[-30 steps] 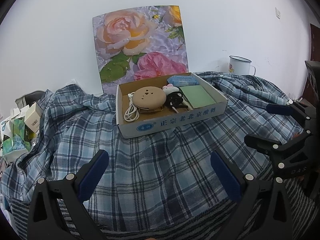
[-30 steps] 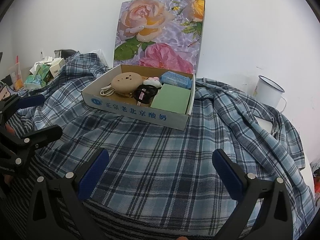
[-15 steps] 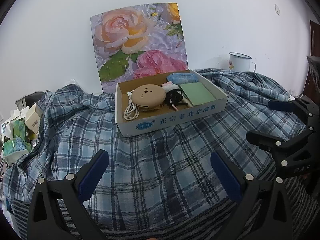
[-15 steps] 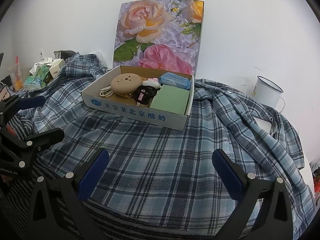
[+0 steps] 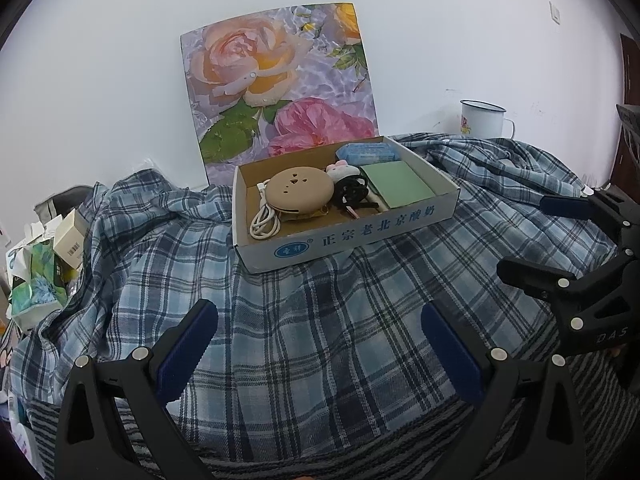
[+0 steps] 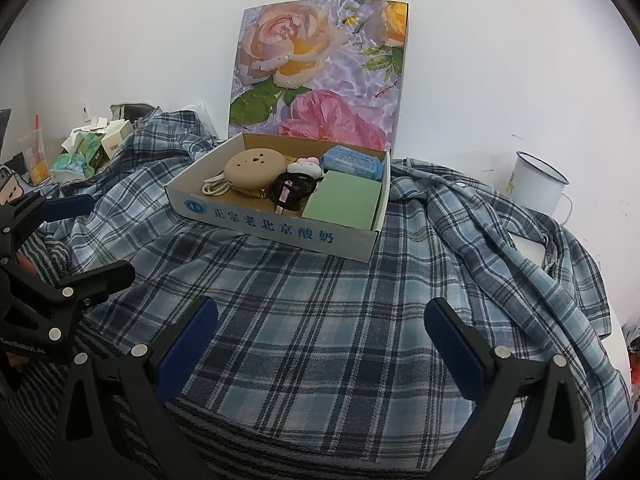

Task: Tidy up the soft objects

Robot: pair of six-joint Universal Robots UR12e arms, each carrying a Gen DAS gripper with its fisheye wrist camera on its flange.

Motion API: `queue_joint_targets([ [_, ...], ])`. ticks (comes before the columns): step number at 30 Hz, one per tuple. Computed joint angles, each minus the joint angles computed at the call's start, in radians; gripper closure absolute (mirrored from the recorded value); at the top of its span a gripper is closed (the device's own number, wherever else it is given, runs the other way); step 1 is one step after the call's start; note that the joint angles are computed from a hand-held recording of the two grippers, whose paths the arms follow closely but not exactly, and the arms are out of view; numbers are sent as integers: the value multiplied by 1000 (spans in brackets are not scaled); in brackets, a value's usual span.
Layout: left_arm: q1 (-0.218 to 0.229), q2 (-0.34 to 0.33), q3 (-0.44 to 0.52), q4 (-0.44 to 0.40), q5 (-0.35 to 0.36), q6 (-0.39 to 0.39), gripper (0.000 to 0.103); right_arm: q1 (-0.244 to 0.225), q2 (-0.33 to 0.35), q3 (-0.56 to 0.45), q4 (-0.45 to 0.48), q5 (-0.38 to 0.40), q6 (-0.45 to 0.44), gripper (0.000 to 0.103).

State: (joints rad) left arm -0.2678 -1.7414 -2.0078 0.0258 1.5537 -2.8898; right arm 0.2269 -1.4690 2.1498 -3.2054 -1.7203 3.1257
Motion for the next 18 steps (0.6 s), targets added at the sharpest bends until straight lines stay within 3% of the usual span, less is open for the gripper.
queue_joint_targets([
  [18, -1, -1, 2, -5, 1, -2, 0, -3, -3, 1, 10, 8, 5, 0],
])
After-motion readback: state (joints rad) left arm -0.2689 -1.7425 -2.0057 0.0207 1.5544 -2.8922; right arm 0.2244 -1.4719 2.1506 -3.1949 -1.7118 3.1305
